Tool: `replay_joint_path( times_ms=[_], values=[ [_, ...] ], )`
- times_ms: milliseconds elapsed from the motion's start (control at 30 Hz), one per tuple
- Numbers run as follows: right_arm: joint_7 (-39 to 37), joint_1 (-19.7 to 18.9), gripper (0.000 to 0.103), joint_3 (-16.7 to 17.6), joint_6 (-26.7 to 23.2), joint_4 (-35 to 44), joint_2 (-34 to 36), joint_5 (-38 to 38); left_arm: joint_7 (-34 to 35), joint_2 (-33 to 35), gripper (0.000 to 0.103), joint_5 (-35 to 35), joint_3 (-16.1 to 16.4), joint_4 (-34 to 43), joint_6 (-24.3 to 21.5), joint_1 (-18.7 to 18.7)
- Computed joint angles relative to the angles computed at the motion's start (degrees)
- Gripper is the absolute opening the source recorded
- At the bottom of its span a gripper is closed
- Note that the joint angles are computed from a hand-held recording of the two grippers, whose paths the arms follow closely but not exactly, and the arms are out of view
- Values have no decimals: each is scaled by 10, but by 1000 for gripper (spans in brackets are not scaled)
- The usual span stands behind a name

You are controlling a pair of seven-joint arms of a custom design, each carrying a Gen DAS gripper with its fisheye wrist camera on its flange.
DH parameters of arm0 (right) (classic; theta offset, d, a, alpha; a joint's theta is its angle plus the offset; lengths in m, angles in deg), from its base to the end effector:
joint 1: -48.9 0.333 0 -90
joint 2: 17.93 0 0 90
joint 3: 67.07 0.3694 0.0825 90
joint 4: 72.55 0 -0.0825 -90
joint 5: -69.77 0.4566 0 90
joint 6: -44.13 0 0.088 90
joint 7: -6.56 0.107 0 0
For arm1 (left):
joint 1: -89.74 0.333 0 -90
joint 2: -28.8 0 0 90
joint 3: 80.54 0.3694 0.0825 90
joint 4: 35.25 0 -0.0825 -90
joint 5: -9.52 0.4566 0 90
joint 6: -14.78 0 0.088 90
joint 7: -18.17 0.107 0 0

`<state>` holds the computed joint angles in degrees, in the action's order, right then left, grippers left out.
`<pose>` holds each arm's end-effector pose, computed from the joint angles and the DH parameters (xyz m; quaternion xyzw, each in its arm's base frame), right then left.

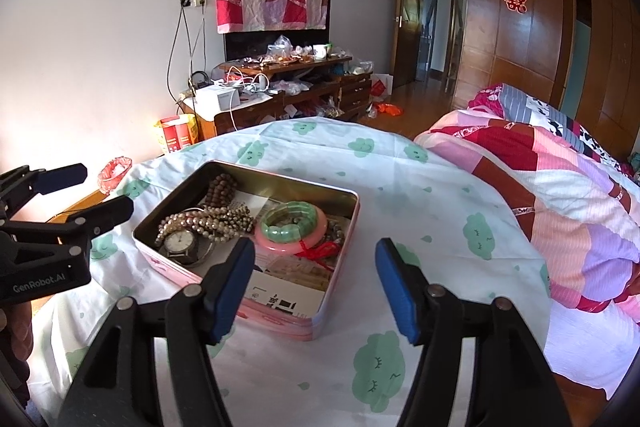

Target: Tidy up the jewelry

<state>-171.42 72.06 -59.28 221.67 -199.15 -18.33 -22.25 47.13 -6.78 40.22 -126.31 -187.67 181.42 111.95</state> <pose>0.4586 0.3722 0.4320 -0.7708 0.4475 -0.2402 0.3845 0.4112 -0.2201 0.4436 -0.6688 0.6004 -0.2465 0.3625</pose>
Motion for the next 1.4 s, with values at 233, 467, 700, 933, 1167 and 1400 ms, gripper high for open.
replay_joint_path(
  times_ms=[233, 467, 700, 933, 1167, 1400],
  values=[
    [21, 1, 65, 0, 5, 2, -2, -19, -2, -7, 79, -7, 7, -9, 2, -8],
    [16, 1, 67, 0, 6, 0, -3, -14, 1, -13, 79, -14, 11, -13, 1, -14],
    [13, 2, 67, 2, 5, -2, -7, -11, 5, -13, 79, -18, 12, -14, -2, -16],
    [8, 2, 69, 2, 5, -3, -7, -6, 4, -14, 79, -19, 10, -13, -2, -14],
    [17, 3, 69, 3, 3, -4, -9, -12, 9, -11, 79, -20, 14, -14, -1, -19],
    [41, 3, 69, 2, 3, -3, -11, -36, -5, -16, 79, -16, 5, -7, -20, -12]
  ],
)
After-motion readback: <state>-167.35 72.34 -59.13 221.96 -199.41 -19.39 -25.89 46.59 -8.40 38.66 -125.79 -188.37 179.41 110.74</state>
